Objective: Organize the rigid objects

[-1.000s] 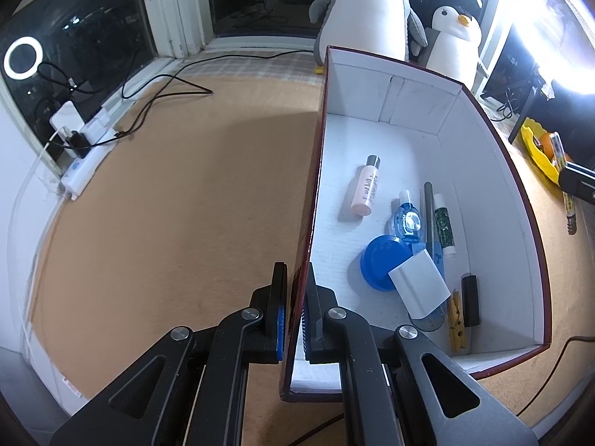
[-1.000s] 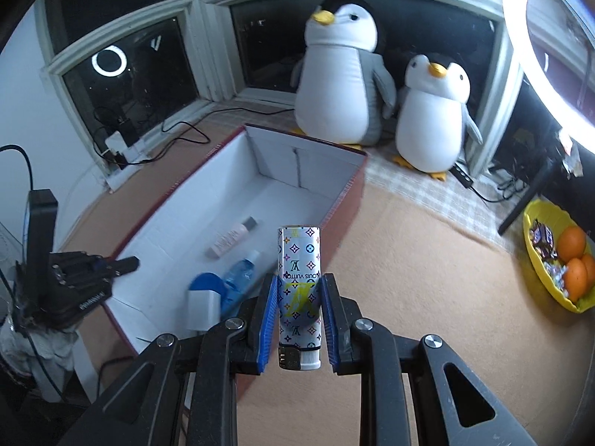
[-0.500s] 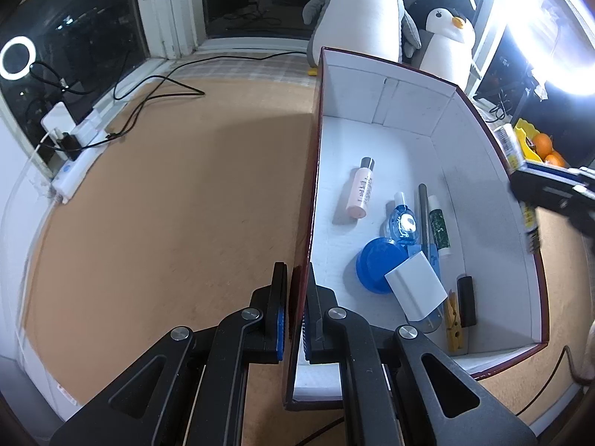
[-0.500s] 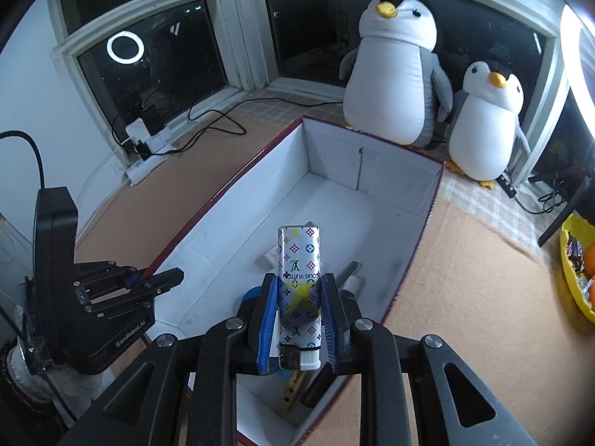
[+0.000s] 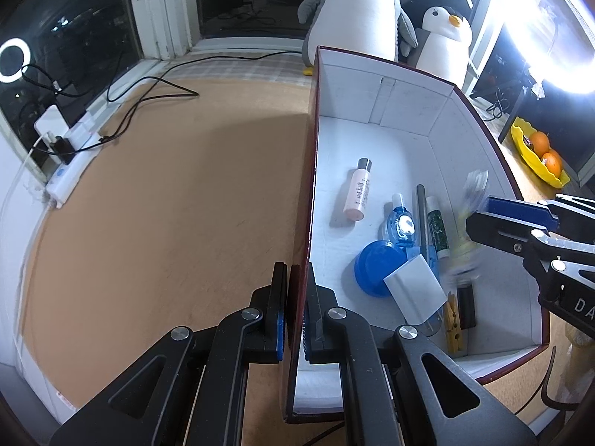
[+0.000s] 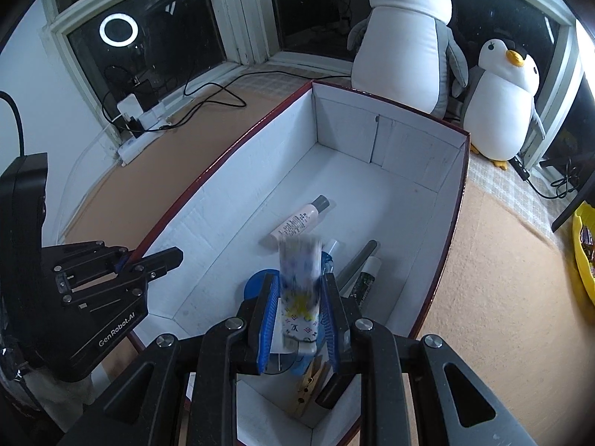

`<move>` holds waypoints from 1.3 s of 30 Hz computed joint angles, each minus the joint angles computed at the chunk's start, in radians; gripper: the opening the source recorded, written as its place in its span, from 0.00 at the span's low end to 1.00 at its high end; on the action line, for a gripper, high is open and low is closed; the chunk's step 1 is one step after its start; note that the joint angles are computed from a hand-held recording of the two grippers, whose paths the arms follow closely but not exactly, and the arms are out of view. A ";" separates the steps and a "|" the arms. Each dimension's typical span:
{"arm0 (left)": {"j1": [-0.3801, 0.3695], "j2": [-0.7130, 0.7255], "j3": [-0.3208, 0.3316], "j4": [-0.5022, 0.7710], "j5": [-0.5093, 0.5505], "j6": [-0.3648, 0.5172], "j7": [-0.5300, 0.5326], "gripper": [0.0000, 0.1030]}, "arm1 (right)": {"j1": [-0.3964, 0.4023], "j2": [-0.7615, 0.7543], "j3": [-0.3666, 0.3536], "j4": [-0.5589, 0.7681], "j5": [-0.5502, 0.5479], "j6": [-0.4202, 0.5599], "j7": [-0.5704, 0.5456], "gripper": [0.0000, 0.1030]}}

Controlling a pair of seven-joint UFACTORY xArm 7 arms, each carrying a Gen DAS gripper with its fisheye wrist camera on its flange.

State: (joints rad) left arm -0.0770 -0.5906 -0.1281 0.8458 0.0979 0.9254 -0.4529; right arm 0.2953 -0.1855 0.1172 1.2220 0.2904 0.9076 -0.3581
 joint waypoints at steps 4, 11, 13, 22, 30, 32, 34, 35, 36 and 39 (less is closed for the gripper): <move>0.000 0.002 0.000 0.001 0.001 0.000 0.000 0.05 | 0.002 -0.005 -0.002 0.001 0.008 -0.002 -0.004 0.20; 0.000 0.001 0.001 0.001 0.002 0.000 -0.001 0.05 | 0.002 -0.015 -0.005 -0.001 0.017 0.000 -0.003 0.24; 0.000 0.001 0.001 0.002 0.003 0.000 -0.001 0.05 | 0.001 -0.021 -0.008 -0.004 0.024 -0.001 -0.005 0.27; 0.001 -0.002 0.002 0.003 0.003 0.005 0.004 0.05 | -0.014 -0.085 -0.033 -0.039 0.060 -0.024 0.001 0.34; 0.003 -0.004 0.006 0.009 0.003 0.011 0.011 0.05 | -0.049 -0.163 -0.066 -0.096 0.042 -0.047 0.015 0.39; 0.004 -0.005 0.005 0.011 0.005 0.014 0.012 0.05 | -0.060 -0.186 -0.077 -0.119 0.037 -0.055 0.020 0.40; 0.004 -0.005 0.004 0.012 0.005 0.015 0.012 0.05 | -0.068 -0.207 -0.089 -0.142 0.042 -0.066 0.028 0.47; 0.004 -0.005 0.005 0.013 0.005 0.016 0.014 0.05 | -0.070 -0.216 -0.095 -0.152 0.045 -0.071 0.030 0.49; 0.004 -0.004 0.003 0.013 0.005 0.015 0.012 0.05 | -0.073 -0.224 -0.100 -0.162 0.047 -0.076 0.032 0.50; 0.006 0.000 0.002 0.019 0.008 0.018 0.013 0.05 | -0.090 -0.240 -0.106 -0.182 0.033 -0.086 0.054 0.51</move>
State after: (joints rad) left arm -0.0710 -0.5909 -0.1262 0.8649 0.1058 0.9438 -0.4403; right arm 0.2057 -0.4256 0.0115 1.0401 0.3232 0.8219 -0.3044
